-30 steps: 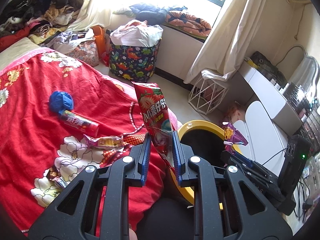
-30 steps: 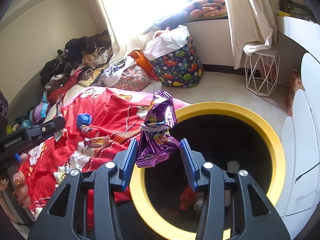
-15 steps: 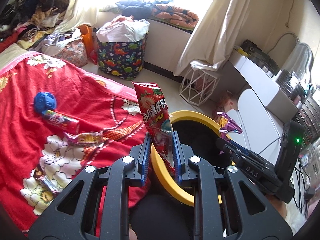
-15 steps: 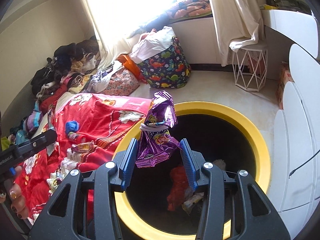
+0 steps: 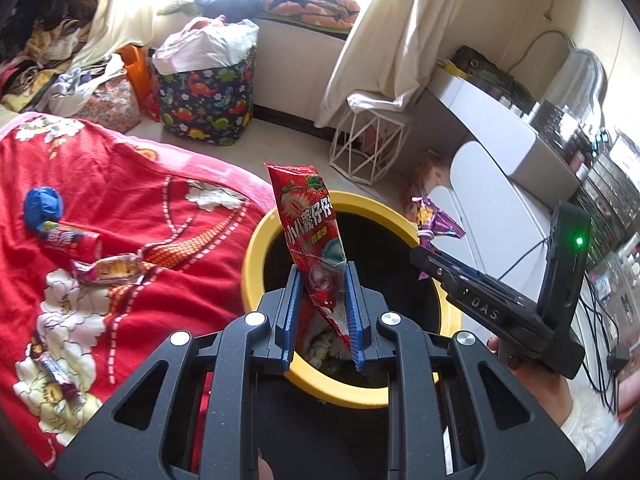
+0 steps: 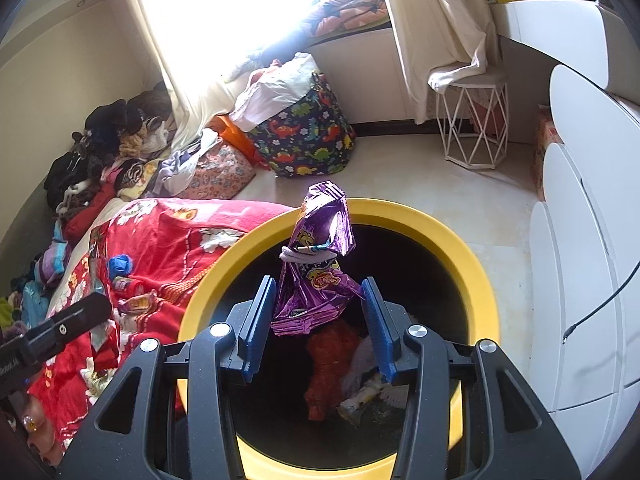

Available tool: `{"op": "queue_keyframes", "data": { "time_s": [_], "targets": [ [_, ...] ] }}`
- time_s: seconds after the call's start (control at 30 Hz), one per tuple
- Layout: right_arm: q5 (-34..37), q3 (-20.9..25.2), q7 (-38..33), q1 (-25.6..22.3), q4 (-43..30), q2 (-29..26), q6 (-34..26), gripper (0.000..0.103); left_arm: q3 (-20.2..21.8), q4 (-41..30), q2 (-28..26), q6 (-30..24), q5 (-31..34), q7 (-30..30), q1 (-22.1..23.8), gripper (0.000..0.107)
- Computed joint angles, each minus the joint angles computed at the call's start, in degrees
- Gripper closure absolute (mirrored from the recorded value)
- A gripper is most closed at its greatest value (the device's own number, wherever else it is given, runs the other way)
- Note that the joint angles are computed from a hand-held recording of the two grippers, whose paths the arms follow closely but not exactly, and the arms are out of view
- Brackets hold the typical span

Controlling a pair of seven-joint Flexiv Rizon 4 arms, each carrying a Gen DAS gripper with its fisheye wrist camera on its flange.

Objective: Collect trash
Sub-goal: 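Carry both wrappers over the bin and open both tools to drop them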

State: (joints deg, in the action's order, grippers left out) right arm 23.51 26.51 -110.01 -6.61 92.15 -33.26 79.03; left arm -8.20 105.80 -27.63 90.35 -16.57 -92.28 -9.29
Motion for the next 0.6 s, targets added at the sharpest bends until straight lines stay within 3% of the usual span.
{"op": "queue_keyframes", "data": {
  "time_s": [0.4,0.47,0.5,0.53,0.6],
  "targets": [
    [0.6,-0.3,0.3,-1.6,-0.3,-0.6,0.1,0.059,-0.6,-3.5,-2.8,-3.0,0.1,1.4,-0.8,0.09],
    [0.9,0.2,-0.3,-2.3,-0.4,-0.7,-0.1,0.054,-0.3,-3.8,-3.1,-2.7,-0.1,0.9,-1.1,0.075],
    [1.0,0.0,-0.3,-2.1,-0.4,-0.7,0.2,0.049,0.0,-3.8,-3.1,-2.4,-0.2,0.5,-1.2,0.054],
    [1.0,-0.1,-0.3,-2.1,-0.3,-0.6,0.4,0.046,0.5,-3.6,-3.1,-1.8,-0.3,-0.3,-1.5,0.043],
    [1.1,-0.1,-0.2,-2.1,-0.3,-0.6,0.7,0.043,1.1,-3.0,-2.8,-0.8,-0.4,-1.3,-1.5,0.038]
  ]
}}
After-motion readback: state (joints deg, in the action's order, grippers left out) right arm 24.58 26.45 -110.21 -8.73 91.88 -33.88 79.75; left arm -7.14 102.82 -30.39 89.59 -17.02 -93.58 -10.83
